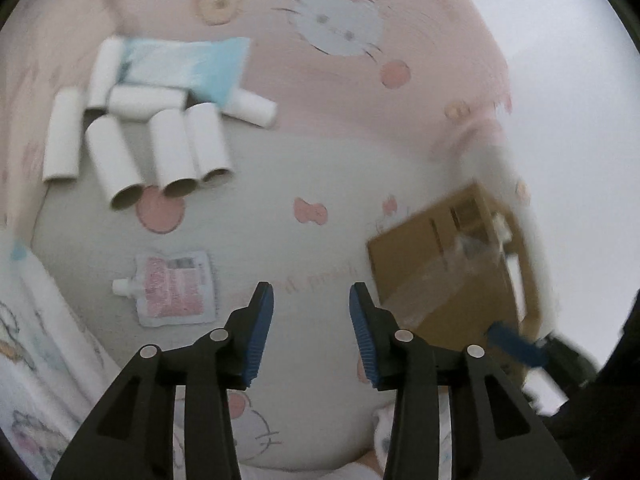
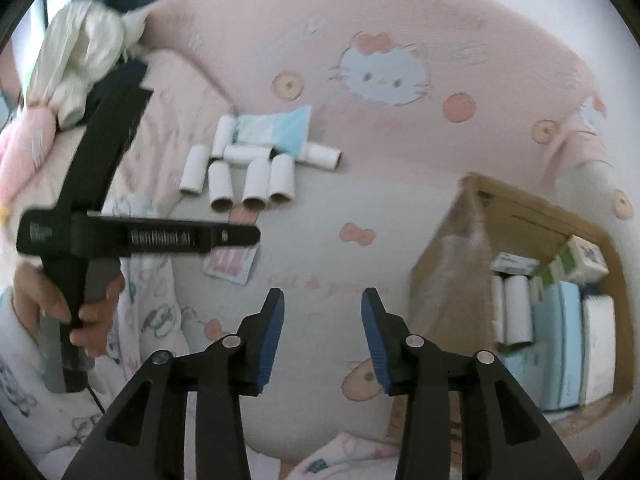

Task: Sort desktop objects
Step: 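Withdraw both grippers from the box back toward the paper rolls, then move the right gripper down to another white paper roll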

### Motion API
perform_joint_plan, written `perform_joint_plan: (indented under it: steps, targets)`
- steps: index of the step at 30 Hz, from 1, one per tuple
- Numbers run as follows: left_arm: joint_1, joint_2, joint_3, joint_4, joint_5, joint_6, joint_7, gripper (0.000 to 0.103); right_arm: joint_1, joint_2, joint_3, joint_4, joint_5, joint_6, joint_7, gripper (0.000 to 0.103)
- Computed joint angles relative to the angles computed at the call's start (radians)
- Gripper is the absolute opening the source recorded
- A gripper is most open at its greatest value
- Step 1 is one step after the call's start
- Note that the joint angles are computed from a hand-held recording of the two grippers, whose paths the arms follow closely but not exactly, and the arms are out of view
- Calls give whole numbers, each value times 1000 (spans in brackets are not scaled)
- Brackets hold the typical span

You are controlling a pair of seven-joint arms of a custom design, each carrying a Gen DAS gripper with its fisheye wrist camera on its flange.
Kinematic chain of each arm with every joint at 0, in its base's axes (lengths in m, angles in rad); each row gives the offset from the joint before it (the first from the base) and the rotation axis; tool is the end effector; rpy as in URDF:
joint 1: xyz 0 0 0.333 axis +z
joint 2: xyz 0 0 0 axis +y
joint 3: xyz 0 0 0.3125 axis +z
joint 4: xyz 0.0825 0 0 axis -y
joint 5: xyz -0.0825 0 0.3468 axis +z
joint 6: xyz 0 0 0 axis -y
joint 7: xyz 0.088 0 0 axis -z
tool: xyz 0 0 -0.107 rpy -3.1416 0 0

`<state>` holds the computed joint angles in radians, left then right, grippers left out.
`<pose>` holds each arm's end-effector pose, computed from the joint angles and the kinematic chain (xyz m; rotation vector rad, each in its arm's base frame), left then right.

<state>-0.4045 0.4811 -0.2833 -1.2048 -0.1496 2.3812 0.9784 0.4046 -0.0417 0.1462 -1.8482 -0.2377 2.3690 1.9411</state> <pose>0.5772 -0.4036 0.5979 2.0307 -1.9234 1.0844 0.4757 0.2908 0.6044 -2.1230 1.5575 -0.5188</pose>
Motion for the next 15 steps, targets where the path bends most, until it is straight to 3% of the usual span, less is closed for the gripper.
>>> perform_joint_plan:
  steps: [2, 4, 6, 8, 10, 12, 15]
  targets:
    - [37, -52, -12, -128, -54, 139, 22, 43, 7, 40, 4, 37, 14, -22, -16, 37]
    - [63, -99, -16, -276, -91, 337, 50, 44, 17, 89, 4, 84, 19, -45, -25, 37]
    - [55, -119, 13, -361, -86, 444, 67, 44, 30, 137, 2, 133, 17, -64, -31, 37]
    - [51, -112, 45, -365, -7, 403, -40, 43, 42, 178, -5, 183, 12, -86, -27, 37]
    - [100, -85, -14, -359, -108, 469, 12, 43, 54, 207, -14, 217, 2, -89, -18, 37]
    - [76, -75, 19, -349, -54, 502, -30, 46, 62, 235, -24, 243, -4, -76, 0, 38]
    - [101, -44, -5, -309, -69, 469, -28, 47, 65, 278, -36, 287, 21, -68, 32, 45]
